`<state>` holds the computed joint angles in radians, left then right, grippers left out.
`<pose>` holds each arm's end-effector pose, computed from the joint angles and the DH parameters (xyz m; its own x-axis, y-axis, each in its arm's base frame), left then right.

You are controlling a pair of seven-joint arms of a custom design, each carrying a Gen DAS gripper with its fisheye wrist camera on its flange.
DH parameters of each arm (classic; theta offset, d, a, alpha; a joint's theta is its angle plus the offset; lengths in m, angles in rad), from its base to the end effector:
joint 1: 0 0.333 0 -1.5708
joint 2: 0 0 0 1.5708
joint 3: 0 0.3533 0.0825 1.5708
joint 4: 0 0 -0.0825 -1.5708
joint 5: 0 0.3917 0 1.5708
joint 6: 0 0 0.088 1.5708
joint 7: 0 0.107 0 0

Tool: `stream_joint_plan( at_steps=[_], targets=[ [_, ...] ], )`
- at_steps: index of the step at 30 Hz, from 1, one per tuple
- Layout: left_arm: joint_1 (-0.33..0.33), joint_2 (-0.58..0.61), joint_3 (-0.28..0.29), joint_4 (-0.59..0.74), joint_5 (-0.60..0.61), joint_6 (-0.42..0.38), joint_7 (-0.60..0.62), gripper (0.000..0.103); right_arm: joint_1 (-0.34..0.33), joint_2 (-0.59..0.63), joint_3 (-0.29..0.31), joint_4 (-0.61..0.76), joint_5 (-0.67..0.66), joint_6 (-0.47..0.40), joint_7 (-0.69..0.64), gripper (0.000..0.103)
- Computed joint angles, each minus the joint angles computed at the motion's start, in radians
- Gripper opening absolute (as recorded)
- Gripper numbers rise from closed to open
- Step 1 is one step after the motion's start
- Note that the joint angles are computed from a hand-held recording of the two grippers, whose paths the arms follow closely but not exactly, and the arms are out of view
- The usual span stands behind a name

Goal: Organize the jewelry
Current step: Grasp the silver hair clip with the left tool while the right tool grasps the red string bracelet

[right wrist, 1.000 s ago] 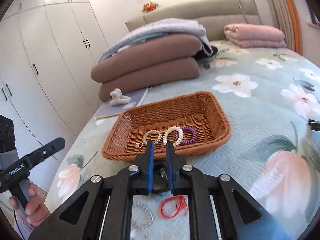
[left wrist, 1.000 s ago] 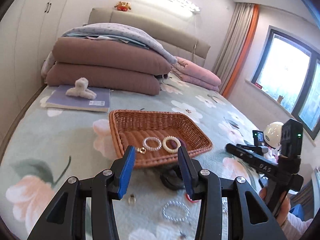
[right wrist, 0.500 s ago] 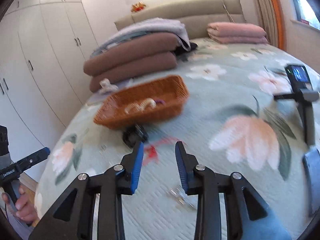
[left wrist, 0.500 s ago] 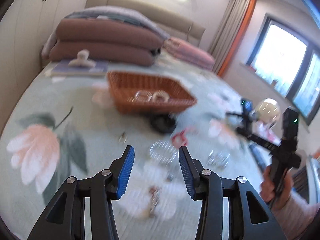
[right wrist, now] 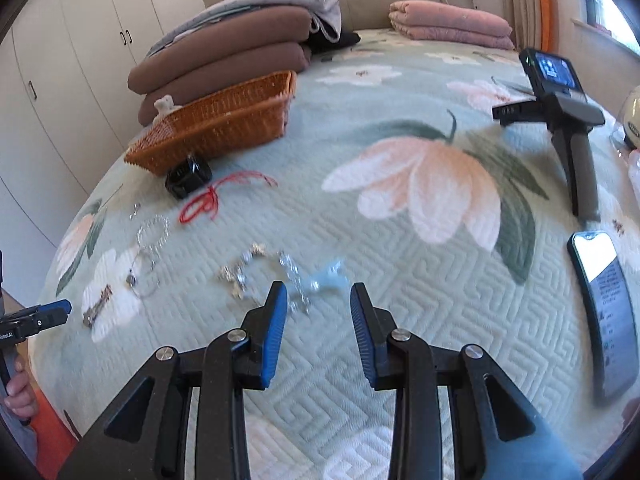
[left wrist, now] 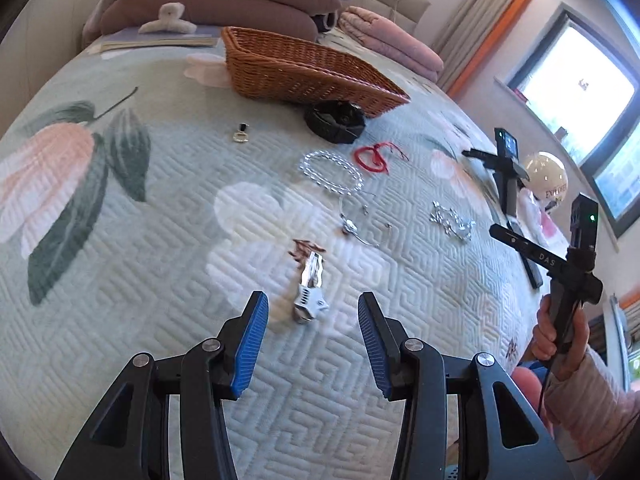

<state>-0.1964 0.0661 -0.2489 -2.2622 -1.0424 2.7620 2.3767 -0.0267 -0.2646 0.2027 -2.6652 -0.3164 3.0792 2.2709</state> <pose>0.5191 -0.2060 0.3961 -0.4112 -0.8250 0.3877 -0.8410 0.1792 -0.5105 0.4342 0.1049 0.4277 -0.1415 -0.9750 -0.1716 -0.7659 0.2176 -0.6050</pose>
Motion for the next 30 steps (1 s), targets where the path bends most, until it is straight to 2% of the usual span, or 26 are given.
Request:
stream_joint_plan(
  at_steps=[3,8,10,13,17,22,23,25,26,27,28,30],
  targets=[
    [-0.02,0.01,-0.009,-0.005,0.079,0.049,-0.05,0.048,0.023,0.014,-0.021,-0.002,0.019,0.012,-0.014,0.036],
    [-0.024,0.041,-0.02,0.006,0.162,0.082,-0.121,0.048,0.014,0.04,-0.02,0.007,0.029,0.024,-0.014,0.036],
    [-0.016,0.049,-0.03,0.01,0.164,0.086,-0.121,0.048,-0.003,0.045,-0.015,0.01,0.018,0.021,-0.007,0.036],
    [-0.008,0.056,-0.041,0.012,0.166,0.091,-0.118,0.048,0.052,0.045,-0.081,0.003,0.071,0.029,-0.052,0.036],
    [-0.003,0.061,-0.053,0.012,0.164,0.112,-0.118,0.048,0.036,0.057,-0.073,0.028,0.078,0.033,-0.076,0.036],
    [-0.007,0.068,-0.061,0.004,0.195,0.155,-0.141,0.048,0.131,0.129,-0.137,0.103,0.174,0.061,-0.169,0.036],
    [-0.009,0.07,-0.063,0.003,0.206,0.164,-0.149,0.048,0.174,0.146,-0.165,0.119,0.219,0.066,-0.205,0.036],
    [-0.009,0.075,-0.069,0.001,0.222,0.185,-0.164,0.048,0.327,0.186,-0.26,0.158,0.432,0.084,-0.371,0.036],
    [-0.008,0.078,-0.073,0.0,0.227,0.197,-0.17,0.048,0.385,0.212,-0.28,0.187,0.553,0.09,-0.468,0.036],
    [-0.006,0.08,-0.077,0.001,0.234,0.205,-0.176,0.048,0.408,0.233,-0.281,0.21,0.605,0.095,-0.51,0.036],
    [-0.003,0.082,-0.082,0.0,0.236,0.213,-0.178,0.047,0.401,0.26,-0.26,0.235,0.587,0.098,-0.49,0.036],
    [0.001,0.084,-0.091,-0.005,0.248,0.232,-0.181,0.047,0.376,0.324,-0.189,0.31,0.691,0.092,-0.577,0.036]
  ],
)
